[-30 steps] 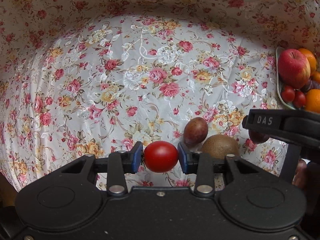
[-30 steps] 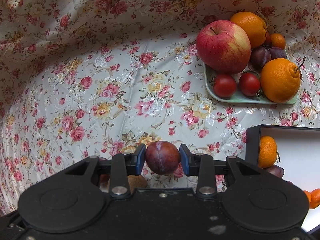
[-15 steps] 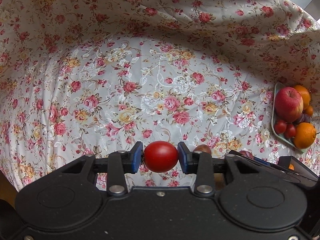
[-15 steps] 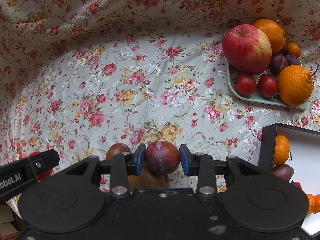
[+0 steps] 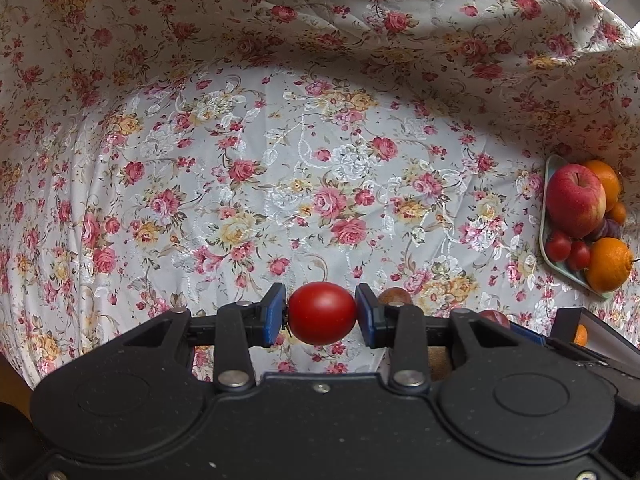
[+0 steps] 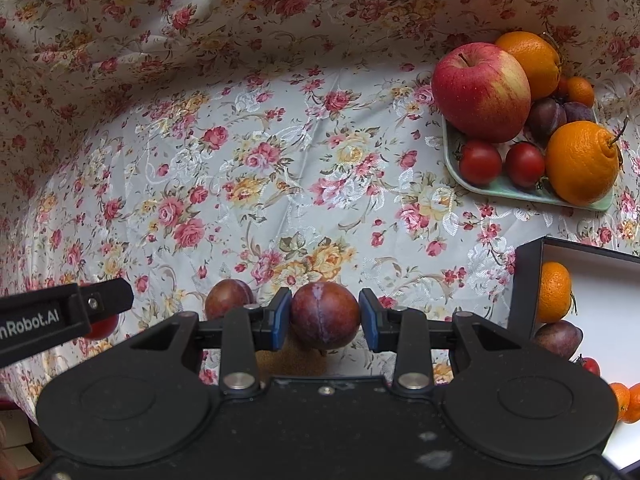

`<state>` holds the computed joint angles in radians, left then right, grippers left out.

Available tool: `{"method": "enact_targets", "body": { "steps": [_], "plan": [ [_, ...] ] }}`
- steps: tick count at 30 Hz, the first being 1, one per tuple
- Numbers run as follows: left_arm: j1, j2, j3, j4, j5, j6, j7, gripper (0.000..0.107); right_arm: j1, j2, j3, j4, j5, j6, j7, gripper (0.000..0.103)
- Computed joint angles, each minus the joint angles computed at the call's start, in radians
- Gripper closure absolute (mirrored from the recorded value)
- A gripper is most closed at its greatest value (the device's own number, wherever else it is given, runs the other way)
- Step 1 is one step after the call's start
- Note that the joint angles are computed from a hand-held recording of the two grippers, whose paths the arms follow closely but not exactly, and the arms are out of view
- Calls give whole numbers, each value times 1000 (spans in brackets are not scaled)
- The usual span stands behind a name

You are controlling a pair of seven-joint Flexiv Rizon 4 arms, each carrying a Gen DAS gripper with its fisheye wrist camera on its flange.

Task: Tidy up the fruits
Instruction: 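Carry the tomato in the left tool and plum in the right tool over the box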

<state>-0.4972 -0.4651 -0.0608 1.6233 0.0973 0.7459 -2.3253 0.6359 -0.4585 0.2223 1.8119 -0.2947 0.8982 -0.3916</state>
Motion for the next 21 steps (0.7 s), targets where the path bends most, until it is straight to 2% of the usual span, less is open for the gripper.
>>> {"method": "enact_targets", "body": {
  "steps": [11, 16, 21],
  "plan": [
    [-16, -5, -3, -25, 10, -30, -34, 61, -27, 97, 24, 82, 30, -28, -4, 66],
    [-41, -27, -19, -67, 15, -49, -20, 61, -64, 166, 55, 145, 106, -10, -35, 66],
    [-67, -60, -46, -110, -18, -64, 14, 61, -79, 242, 65, 211, 131, -47, -34, 66]
  ]
}}
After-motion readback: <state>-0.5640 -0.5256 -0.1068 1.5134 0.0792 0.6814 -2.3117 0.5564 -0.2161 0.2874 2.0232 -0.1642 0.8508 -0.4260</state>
